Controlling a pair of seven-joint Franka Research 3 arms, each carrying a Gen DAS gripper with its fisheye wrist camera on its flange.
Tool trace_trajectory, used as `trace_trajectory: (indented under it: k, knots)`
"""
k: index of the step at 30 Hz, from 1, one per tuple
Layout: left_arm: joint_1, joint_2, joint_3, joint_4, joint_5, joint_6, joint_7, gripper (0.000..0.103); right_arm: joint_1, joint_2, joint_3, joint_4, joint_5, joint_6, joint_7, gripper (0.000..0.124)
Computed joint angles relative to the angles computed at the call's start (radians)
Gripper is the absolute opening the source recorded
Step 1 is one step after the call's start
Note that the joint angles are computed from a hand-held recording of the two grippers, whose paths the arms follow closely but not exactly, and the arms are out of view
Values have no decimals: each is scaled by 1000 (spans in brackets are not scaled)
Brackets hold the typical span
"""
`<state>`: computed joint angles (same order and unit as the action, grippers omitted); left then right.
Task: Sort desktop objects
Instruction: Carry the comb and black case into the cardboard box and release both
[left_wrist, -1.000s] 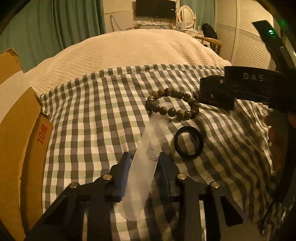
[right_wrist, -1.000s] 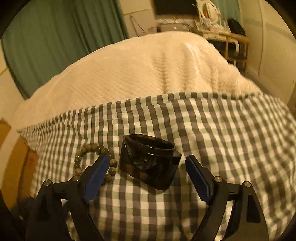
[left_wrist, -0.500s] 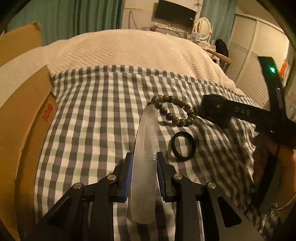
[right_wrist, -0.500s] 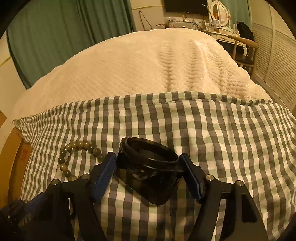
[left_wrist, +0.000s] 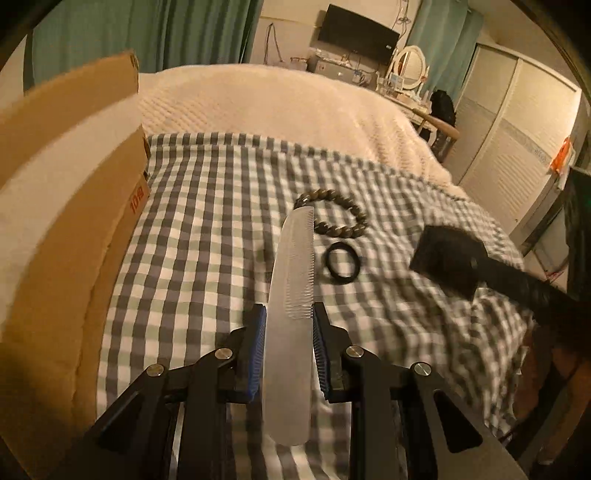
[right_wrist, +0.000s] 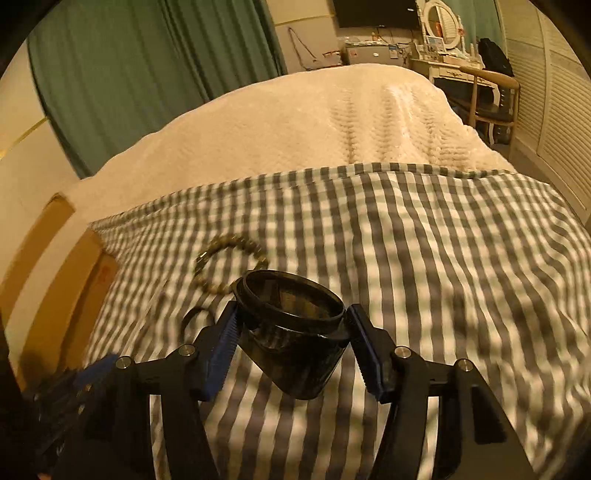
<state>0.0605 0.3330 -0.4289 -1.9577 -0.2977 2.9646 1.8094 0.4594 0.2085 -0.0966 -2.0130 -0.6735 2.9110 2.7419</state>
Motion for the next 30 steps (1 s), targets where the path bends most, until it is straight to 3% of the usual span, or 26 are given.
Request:
trace_trajectory:
  k: [6,9,12,15,19,21,30]
  knots:
    - [116,-102,-135,-53,-252,-7,191,24,-23,-179,98,-96,48,-119,-55,57]
    - [174,-175,-182,-59,-452,-42,348,24,-29,-256,163,-65,-3,-264,-94,57]
    - [222,-264,-186,-46,-710,-120,535,24,-42,-291,226,-9,-13,-357,-119,57]
    - [232,-342,-123,-34,-825,-187,625,24,-46,-286,275,69,-6,-396,-132,58]
    - [225,-400,-35,-17,-822,-163,655,24,-4,-214,316,235,-34,-435,-142,58]
    - [226,-402,14,6,-799,-190,638,24,35,-154,316,327,-40,-440,-154,58]
    - [185,-276,169,43,-495,-133,514,24,211,289,274,904,72,-563,-309,58]
